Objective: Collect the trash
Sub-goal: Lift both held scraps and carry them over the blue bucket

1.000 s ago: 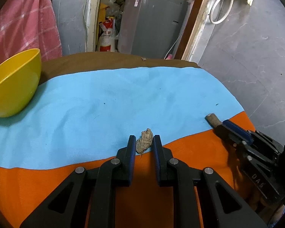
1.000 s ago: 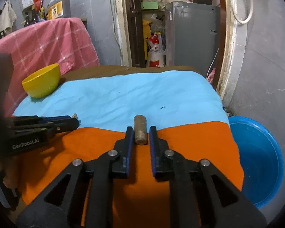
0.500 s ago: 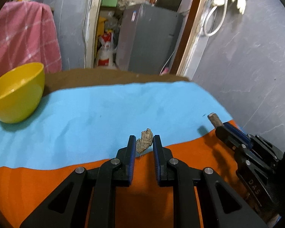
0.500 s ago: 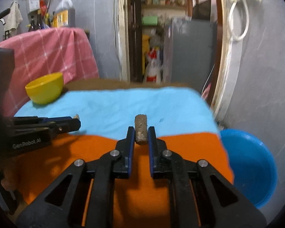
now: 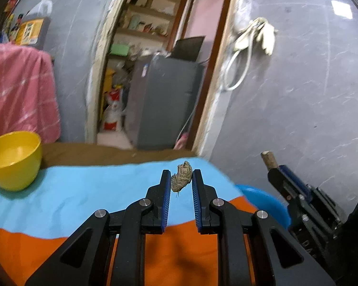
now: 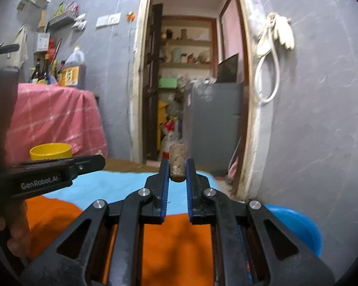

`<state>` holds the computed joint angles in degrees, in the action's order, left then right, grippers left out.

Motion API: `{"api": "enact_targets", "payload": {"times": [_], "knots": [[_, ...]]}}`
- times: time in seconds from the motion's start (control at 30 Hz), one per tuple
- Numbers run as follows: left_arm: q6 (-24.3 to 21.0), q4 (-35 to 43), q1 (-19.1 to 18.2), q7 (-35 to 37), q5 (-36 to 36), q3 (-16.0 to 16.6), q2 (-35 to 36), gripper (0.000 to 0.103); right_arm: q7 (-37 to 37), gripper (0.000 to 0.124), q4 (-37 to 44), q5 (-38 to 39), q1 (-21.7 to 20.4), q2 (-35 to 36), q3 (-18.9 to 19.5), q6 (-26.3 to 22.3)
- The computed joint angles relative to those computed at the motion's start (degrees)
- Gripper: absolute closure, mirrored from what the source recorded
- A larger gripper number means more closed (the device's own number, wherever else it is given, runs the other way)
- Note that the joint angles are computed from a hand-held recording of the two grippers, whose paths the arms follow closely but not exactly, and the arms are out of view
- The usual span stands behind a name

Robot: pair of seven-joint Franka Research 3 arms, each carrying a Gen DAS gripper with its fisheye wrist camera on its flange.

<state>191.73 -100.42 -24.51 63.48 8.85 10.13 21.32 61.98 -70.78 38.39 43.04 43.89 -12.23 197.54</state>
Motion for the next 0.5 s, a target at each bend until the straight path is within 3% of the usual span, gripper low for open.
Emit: {"api": "enact_targets", "payload": {"times": [0.13,0.23,0.5], "knots": [[1.7,3.8,3.0,1.2,1.9,-5.1,1.9,0.088,-2.1,0.094,-2.6,3.0,0.4,-1.3,-0.3,5.6],[2.1,7.4,6.5,2.0,4.3,-10.8,3.9,0.088,-4.9,0.094,-3.4,7.4,0.8,-1.8,-0.7,9.2],[-1.8,17.7,11.2,4.1,10.4,-20.8,10.6,0.088,-12.2,0.094,-5.8,16.5,-1.4,-4.2,1.8,14.8]]}}
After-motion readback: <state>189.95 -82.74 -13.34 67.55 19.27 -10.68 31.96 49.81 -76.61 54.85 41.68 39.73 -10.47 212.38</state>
